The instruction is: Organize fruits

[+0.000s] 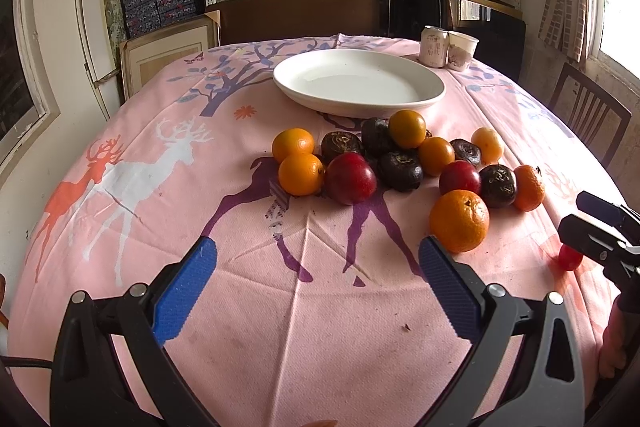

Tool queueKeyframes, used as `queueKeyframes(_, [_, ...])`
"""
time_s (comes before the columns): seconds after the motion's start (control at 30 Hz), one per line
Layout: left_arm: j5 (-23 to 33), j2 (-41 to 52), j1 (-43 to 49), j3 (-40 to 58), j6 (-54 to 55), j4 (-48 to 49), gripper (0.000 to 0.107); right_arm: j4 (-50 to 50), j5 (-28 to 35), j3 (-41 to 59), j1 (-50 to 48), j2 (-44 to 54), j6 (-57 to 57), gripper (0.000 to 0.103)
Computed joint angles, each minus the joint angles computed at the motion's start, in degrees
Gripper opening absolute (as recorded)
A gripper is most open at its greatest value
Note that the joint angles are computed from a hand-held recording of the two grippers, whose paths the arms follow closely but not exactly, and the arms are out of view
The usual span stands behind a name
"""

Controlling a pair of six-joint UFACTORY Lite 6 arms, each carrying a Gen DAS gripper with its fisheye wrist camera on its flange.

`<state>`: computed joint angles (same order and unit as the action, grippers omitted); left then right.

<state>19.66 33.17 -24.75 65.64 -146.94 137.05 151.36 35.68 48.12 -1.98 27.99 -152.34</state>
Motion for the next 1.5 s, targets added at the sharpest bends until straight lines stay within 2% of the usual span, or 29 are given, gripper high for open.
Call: queueKeyframes(1.5, [-0.70,0.38,0.27,0.52,-0.17,0.23,0.099,-2.59,0.46,0.42,-0.80,0.55,2.88,0.099])
